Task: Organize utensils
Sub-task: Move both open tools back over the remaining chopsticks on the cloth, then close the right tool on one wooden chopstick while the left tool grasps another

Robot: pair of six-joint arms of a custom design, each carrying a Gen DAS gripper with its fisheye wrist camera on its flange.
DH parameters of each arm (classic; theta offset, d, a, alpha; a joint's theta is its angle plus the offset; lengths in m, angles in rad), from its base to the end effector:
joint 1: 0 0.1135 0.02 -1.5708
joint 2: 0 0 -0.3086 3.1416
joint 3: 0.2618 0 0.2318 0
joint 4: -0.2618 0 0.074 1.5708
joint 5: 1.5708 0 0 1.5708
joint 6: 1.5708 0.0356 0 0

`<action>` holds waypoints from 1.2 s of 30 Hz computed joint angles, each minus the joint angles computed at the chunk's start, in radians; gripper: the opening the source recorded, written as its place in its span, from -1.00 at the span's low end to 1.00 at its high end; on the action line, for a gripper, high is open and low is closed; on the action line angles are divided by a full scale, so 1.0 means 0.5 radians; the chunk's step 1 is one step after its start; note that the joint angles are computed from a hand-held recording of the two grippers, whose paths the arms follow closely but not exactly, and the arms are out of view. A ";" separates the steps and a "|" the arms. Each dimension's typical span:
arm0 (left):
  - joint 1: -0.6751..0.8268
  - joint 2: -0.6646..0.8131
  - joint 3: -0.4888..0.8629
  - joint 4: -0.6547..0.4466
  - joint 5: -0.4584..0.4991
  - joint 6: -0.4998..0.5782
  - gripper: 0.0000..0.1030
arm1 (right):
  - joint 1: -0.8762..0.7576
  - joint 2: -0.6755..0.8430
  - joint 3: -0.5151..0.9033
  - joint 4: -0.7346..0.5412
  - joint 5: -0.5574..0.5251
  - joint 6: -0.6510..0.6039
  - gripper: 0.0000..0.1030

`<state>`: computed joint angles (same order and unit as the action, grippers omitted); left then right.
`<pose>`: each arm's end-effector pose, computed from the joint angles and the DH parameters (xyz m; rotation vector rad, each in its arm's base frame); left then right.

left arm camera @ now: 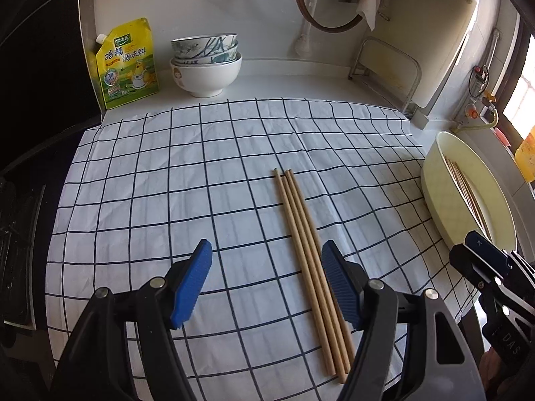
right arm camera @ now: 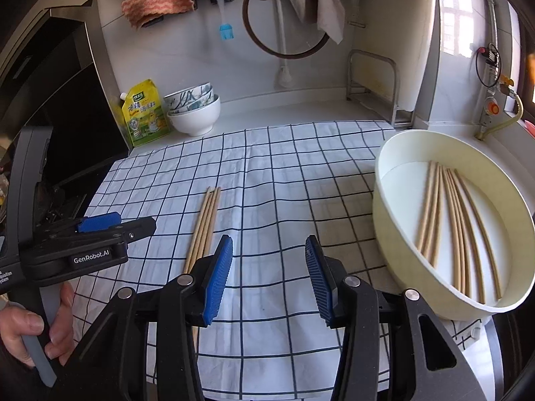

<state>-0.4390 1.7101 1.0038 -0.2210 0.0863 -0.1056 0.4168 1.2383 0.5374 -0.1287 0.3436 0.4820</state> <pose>0.3045 -0.1464 0.2319 0.4547 2.4833 -0.3313 0.1893 0.0707 0.2273 0.2333 2.3271 0.0292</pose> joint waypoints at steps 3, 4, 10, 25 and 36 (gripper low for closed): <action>0.040 0.011 -0.027 0.022 0.005 0.003 0.32 | 0.025 0.113 0.003 0.071 -0.041 -0.001 -0.16; 0.049 0.018 -0.034 0.029 0.004 0.005 0.32 | 0.023 0.149 0.004 0.091 -0.061 -0.002 -0.16; 0.078 0.056 -0.069 0.062 -0.003 0.029 0.32 | 0.020 0.363 0.018 0.217 -0.156 -0.012 -0.16; 0.121 0.137 -0.135 0.106 0.003 0.070 0.34 | 0.086 0.738 0.087 0.350 -0.221 0.003 -0.16; 0.147 0.163 -0.148 0.115 0.015 0.070 0.34 | 0.103 0.849 0.142 0.320 -0.176 -0.012 -0.16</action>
<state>-0.3656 1.7916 0.9296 -0.1638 0.0937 -0.0705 0.4682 1.6627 0.6082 0.0311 0.2555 0.4761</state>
